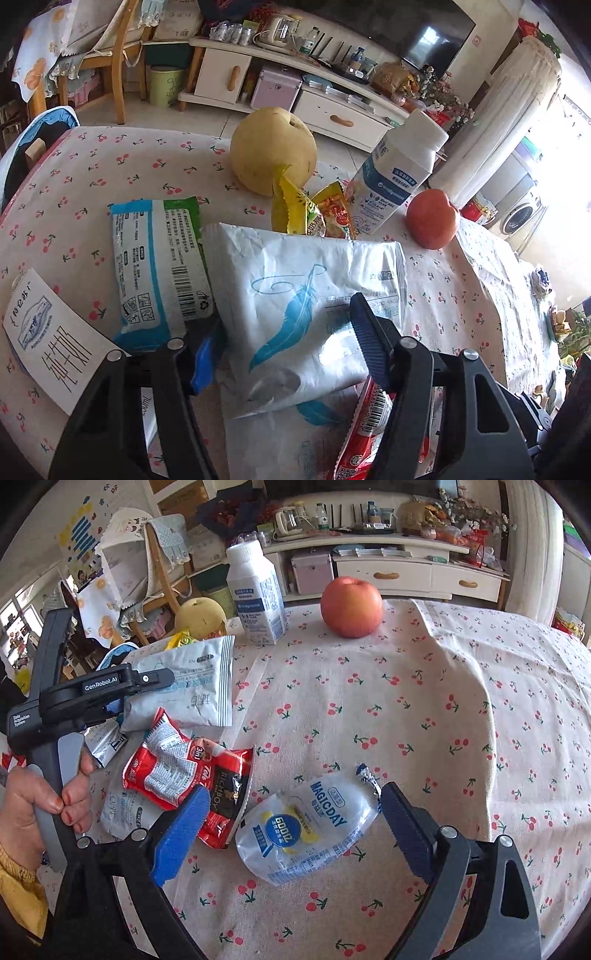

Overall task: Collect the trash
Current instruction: 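Grasp the white plastic bag with the left gripper and lift it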

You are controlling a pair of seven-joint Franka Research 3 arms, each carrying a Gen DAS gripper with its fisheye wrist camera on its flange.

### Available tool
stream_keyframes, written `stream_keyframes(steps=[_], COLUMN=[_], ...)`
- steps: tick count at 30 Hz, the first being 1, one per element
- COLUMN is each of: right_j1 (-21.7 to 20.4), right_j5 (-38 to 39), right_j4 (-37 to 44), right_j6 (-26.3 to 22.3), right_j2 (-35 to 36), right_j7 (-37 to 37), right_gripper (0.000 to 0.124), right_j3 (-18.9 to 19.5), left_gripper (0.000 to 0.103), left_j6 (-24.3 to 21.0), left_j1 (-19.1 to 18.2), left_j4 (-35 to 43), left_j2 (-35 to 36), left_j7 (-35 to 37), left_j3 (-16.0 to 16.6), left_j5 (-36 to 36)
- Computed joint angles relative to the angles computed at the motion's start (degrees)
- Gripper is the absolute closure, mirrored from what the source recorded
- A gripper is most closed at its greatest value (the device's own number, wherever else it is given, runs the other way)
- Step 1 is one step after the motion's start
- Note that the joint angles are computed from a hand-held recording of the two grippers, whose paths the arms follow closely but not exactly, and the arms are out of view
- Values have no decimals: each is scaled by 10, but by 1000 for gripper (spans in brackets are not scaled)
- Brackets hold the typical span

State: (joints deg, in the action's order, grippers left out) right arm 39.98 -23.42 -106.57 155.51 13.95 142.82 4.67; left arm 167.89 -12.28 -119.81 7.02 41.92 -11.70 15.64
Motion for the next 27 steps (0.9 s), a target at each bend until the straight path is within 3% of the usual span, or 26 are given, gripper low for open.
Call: stream_keyframes(steps=[5,8,14,21,25,27], right_j1=[3,4,4,1,7,3], right_j5=[13,16,34,40,12,13], right_j4=[7,12,15,-3,-7,-13], right_j6=[-17,-30,-55,-39,-43,-35], right_j2=[6,9,13,5,-1,-5], right_j7=[-22,-30,-52,-51,-31,-29], right_gripper=[31,31,31,31,48,51], right_j3=[4,7,11,11,6,9], left_gripper=[60,68,79,86,87,87], left_j6=[21,31,40,57,67,71], left_j1=[-11,-7,-8,9,8,1], left_j4=[-17,-29,-64,-138,-194,-221], left_j2=[-15,-27,-71,-153,-208,-236], left_j7=[-45,-48,-116,-146,-139,-132], left_j3=[7,1,4,-11,-11,-8], left_j5=[37,16,79,91,63,42])
